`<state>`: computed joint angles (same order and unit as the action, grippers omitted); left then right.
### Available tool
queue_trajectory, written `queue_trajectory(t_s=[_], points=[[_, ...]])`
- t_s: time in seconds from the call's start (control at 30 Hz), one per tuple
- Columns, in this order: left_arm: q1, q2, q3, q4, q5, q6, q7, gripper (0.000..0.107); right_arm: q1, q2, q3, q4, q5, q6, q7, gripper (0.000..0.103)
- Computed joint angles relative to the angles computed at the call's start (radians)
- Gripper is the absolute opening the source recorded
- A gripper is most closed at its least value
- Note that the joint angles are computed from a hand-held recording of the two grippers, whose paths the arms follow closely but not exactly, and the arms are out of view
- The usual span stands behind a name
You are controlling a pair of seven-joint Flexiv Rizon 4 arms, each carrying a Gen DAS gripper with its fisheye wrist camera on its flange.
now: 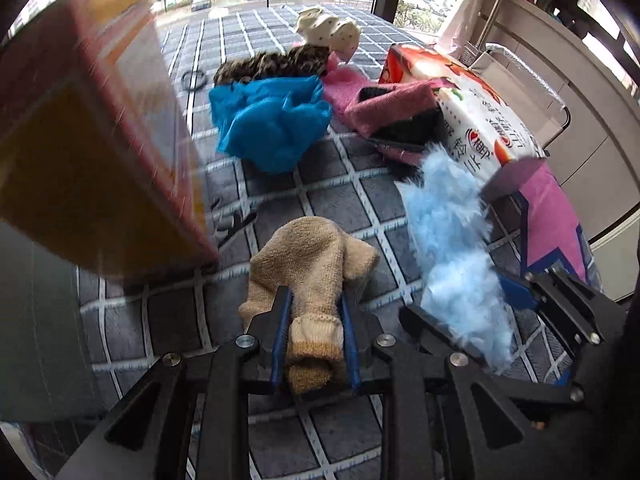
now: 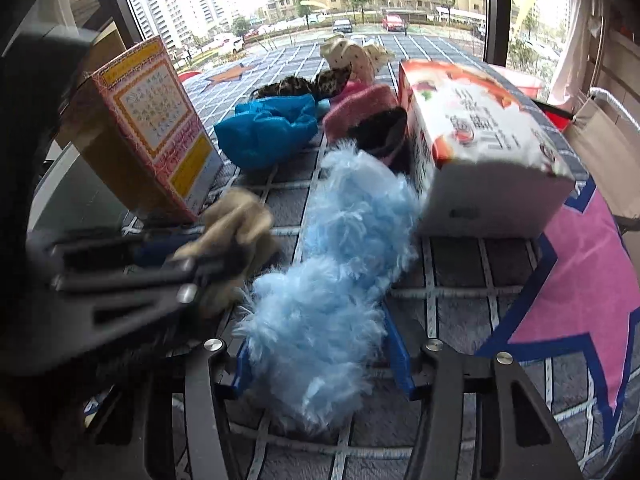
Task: Organize soft objects
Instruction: 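Close the left gripper on the beige sock while the right gripper grasps the fluffy toy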
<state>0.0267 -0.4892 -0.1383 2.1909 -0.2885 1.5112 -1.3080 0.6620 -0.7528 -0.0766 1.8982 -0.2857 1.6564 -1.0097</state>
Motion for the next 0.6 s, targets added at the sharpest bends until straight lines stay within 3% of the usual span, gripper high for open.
queue_trajectory(t_s=[0.1, 0.2, 0.33, 0.4, 0.5, 0.6], points=[[0.051, 0.013, -0.049, 0.02, -0.028, -0.001, 0.014, 0.026, 0.081, -0.015, -0.083, -0.016, -0.022, -0.019, 0.004, 0.056], [0.099, 0.04, -0.096, 0.057, -0.066, 0.006, 0.027, 0.025, 0.052, -0.004, -0.048, -0.005, -0.033, -0.008, -0.02, 0.032], [0.177, 0.062, -0.178, 0.11, -0.133, 0.007, 0.061, 0.025, 0.124, 0.042, -0.137, 0.081, -0.015, 0.021, -0.016, 0.032], [0.168, 0.06, -0.176, 0.115, -0.143, 0.012, 0.064, 0.025, 0.16, 0.065, -0.179, 0.131, 0.01, 0.028, -0.005, 0.032], [0.07, 0.06, -0.081, 0.11, -0.094, 0.041, 0.028, 0.025, 0.13, 0.08, -0.15, 0.159, 0.043, 0.031, 0.013, 0.032], [0.029, 0.042, -0.052, 0.13, -0.052, 0.13, -0.018, 0.026, 0.171, 0.066, -0.191, 0.166, 0.067, 0.056, 0.018, 0.033]])
